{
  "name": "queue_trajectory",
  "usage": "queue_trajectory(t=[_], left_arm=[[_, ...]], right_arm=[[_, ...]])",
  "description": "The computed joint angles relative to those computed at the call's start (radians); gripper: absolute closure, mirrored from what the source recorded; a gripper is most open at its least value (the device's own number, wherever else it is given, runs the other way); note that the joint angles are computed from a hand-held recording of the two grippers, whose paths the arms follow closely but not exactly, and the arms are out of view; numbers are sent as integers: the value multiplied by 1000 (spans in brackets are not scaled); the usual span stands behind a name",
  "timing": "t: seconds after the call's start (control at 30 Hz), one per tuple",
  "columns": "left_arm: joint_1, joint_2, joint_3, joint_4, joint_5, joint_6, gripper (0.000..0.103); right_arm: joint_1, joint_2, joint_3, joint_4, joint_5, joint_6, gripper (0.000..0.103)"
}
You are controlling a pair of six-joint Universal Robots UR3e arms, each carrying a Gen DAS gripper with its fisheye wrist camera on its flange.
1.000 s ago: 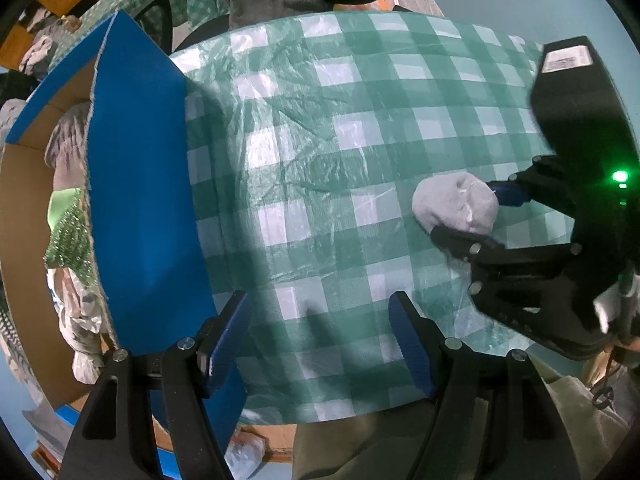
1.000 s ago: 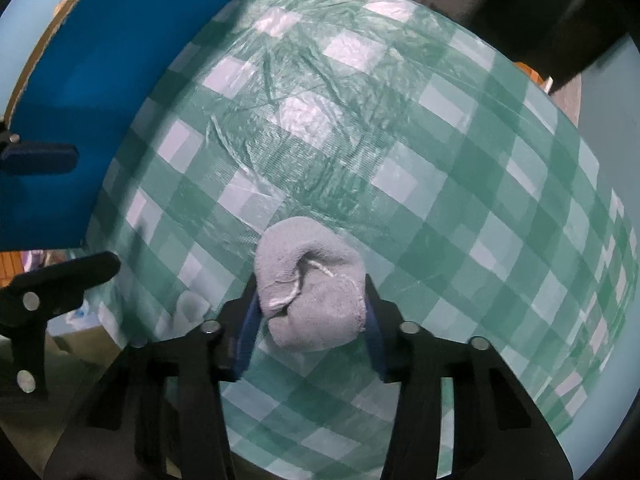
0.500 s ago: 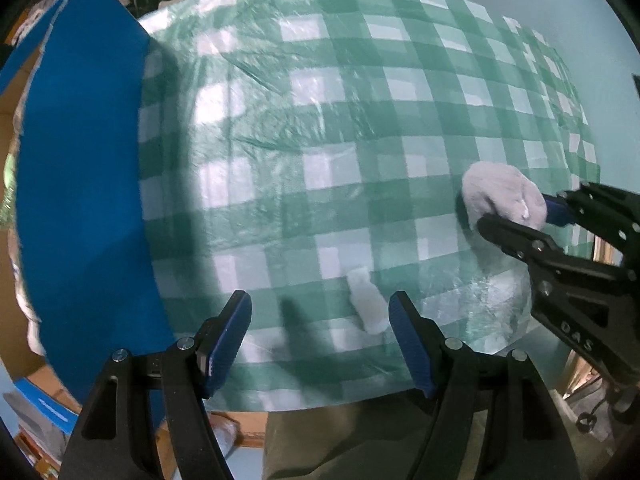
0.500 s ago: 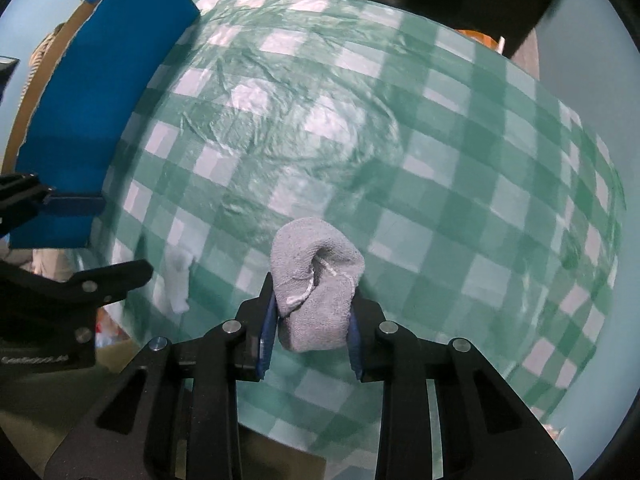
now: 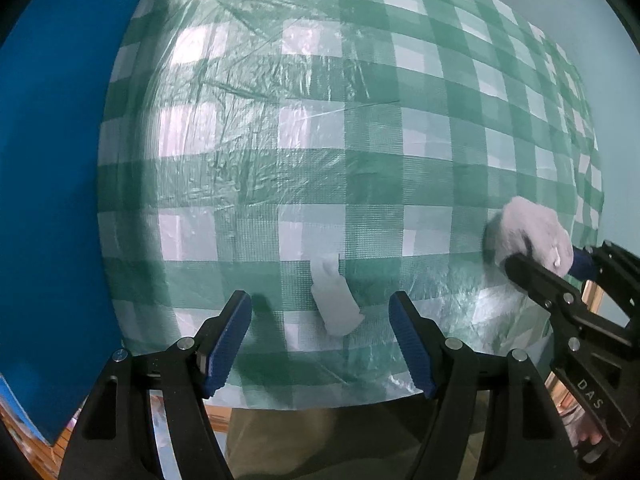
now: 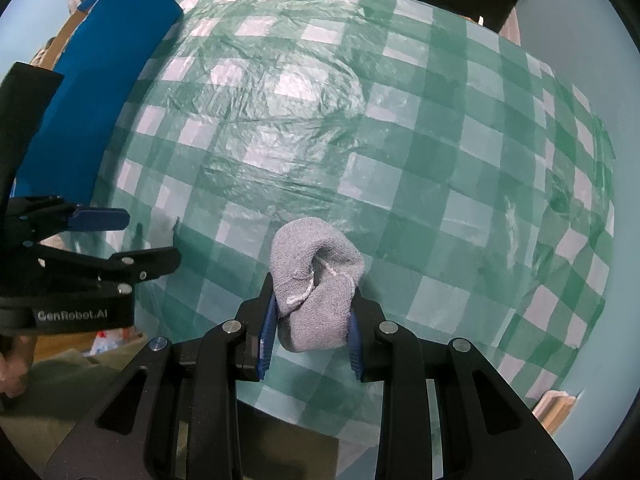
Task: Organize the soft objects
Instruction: 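Grasp the small white plastic cup with the left gripper while the right holds the sock, then carry the white cup and grey sock over the box with both grippers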
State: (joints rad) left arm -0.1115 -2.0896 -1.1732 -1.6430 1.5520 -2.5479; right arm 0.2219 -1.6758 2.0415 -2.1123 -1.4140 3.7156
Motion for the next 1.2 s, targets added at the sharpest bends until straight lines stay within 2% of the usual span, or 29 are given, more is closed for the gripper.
queue_trajectory(t=[0.07, 0.13, 0.27, 0.33, 0.43, 0.97, 1.1, 1.13, 1.2], left_arm=[[30, 9, -29, 15, -2, 14, 37], [38, 24, -68, 27, 0, 10, 51], [49, 27, -92, 42, 7, 17, 64], [58, 40, -115, 42, 0, 24, 77], [63, 50, -113, 17, -6, 32, 86], [63, 178, -164, 52, -40, 119, 86], [51, 209, -124, 22, -53, 132, 86], [9, 187, -65, 2, -62, 93, 86], [7, 205, -62, 9, -71, 102, 86]], right_arm=[[-4, -16, 12, 4, 2, -1, 74], [-4, -35, 21, 11, 3, -1, 74], [-3, -31, 22, 3, 1, 2, 74], [-3, -34, 19, 8, 0, 0, 74], [0, -37, 10, 15, -3, -1, 74], [16, -26, -122, 93, -44, 10, 74], [13, -26, -160, 115, -55, 13, 74], [11, -26, -173, 124, -58, 14, 74], [9, -27, -194, 139, -64, 16, 74]])
